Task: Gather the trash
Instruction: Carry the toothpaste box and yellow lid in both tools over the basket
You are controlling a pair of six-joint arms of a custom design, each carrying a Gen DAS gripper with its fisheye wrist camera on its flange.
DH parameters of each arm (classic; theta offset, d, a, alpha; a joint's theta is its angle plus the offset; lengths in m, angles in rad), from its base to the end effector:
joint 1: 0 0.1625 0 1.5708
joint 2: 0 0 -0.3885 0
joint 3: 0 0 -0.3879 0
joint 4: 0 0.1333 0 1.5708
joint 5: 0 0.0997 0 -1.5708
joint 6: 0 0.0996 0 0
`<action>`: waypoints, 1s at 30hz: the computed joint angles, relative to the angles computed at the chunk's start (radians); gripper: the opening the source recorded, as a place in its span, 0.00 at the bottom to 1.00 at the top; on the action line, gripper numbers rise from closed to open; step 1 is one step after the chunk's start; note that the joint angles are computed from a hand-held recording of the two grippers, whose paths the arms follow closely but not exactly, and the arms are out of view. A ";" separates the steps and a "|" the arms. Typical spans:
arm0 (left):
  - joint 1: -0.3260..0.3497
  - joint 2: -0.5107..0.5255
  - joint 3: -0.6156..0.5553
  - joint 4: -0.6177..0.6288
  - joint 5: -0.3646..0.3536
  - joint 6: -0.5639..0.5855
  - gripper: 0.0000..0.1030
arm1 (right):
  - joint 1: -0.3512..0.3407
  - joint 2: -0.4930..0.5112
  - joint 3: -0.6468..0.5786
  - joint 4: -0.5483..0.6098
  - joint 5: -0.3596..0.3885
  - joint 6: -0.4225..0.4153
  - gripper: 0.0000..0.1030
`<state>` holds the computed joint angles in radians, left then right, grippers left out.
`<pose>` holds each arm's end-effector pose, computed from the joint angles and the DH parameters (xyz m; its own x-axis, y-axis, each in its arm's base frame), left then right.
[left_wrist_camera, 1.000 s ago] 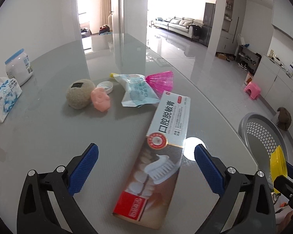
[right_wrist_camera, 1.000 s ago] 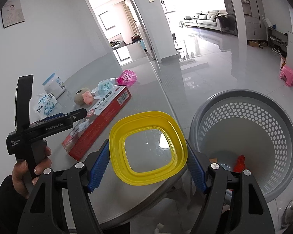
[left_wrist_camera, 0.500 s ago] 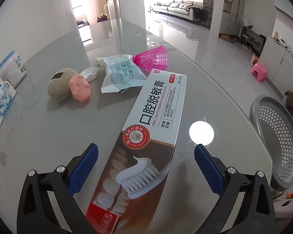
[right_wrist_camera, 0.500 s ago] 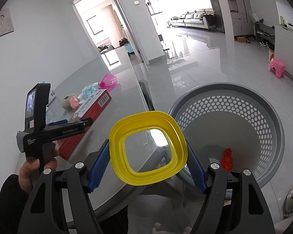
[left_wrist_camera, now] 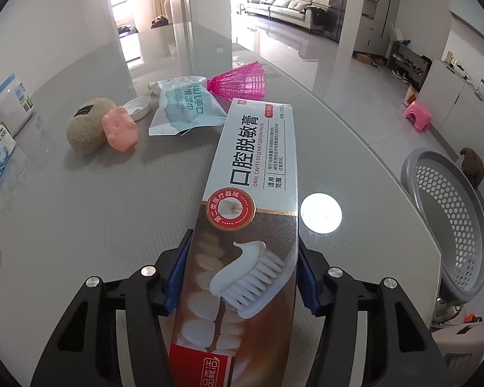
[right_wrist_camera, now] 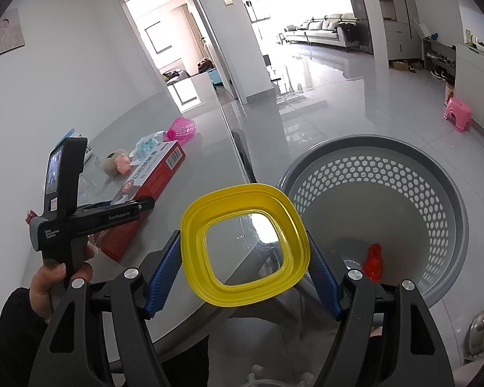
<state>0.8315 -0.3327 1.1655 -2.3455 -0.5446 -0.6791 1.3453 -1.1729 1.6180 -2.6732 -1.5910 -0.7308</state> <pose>-0.3268 -0.6827 -0.0549 -0.6943 -0.1632 -0.7009 0.3040 0.8163 -0.4911 -0.0152 -0.6536 0.3357 -0.8417 -0.3396 0.4197 -0.5168 0.7318 -0.4443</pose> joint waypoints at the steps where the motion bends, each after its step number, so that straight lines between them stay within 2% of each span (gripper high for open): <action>1: -0.007 -0.001 0.005 -0.004 0.006 -0.001 0.52 | -0.002 0.000 -0.001 0.001 0.001 0.001 0.69; 7: -0.051 -0.016 0.055 -0.083 0.043 0.036 0.51 | -0.009 -0.003 -0.005 0.007 0.001 0.007 0.69; 13: -0.070 -0.026 0.079 -0.142 0.033 0.052 0.51 | -0.015 -0.015 0.006 0.004 0.005 0.011 0.69; 30: -0.113 -0.039 0.121 -0.191 0.039 0.070 0.50 | -0.047 -0.057 0.052 -0.027 0.054 0.012 0.69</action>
<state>0.7184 -0.3722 1.2868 -2.5366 -0.5053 -0.6093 1.2983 -1.2296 1.6696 -2.7004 -1.5371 -0.7183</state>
